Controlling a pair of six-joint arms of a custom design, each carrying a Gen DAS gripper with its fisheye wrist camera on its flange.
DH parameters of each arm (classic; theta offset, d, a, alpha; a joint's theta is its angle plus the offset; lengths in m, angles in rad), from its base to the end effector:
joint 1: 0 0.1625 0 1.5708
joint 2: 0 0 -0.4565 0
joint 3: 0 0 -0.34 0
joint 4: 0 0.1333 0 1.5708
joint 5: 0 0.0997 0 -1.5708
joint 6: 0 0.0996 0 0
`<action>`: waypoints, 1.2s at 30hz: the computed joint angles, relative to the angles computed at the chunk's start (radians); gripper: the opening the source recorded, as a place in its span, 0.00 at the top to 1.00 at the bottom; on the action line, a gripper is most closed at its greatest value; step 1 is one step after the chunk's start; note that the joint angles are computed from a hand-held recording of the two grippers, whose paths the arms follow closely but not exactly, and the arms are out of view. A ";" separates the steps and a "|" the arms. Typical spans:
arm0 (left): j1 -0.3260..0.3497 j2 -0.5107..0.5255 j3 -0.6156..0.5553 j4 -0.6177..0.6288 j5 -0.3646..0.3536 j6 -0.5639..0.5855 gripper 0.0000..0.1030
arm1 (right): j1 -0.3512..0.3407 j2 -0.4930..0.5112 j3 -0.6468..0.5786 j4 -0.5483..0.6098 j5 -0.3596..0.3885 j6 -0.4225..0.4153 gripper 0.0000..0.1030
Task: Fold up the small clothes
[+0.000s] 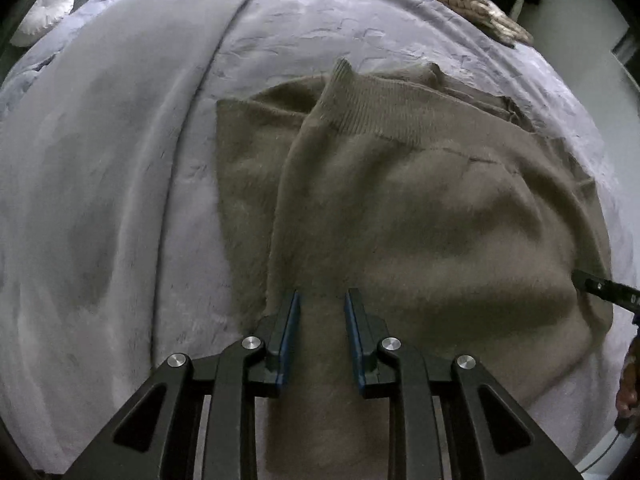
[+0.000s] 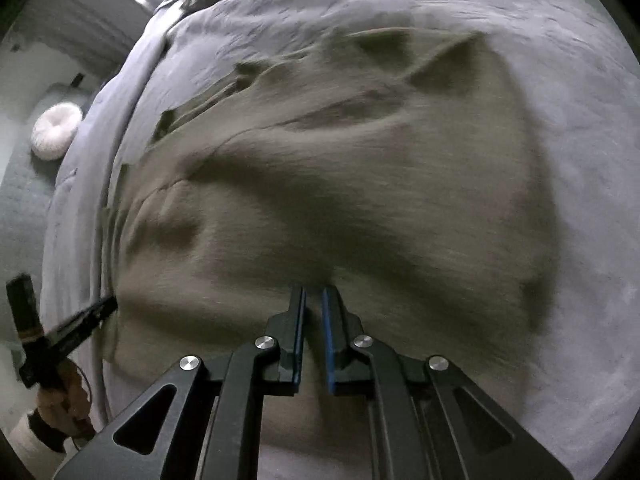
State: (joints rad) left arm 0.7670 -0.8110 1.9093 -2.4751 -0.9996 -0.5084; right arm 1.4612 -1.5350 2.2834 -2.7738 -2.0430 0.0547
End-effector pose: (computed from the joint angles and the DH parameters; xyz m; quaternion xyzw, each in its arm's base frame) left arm -0.2667 -0.5170 0.0893 0.1675 0.9406 -0.0974 0.2789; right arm 0.0444 -0.4013 0.3514 -0.1303 -0.9397 0.2128 0.2338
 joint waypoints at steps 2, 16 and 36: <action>-0.004 -0.015 0.023 -0.008 -0.007 0.018 0.76 | 0.013 -0.038 0.000 0.052 -0.025 0.045 0.87; -0.050 -0.087 0.140 0.007 -0.058 0.027 0.76 | -0.031 -0.192 0.131 0.116 0.003 0.105 0.89; -0.056 -0.100 0.077 0.156 -0.084 -0.061 0.76 | 0.167 -0.101 0.114 0.152 -0.037 0.345 0.59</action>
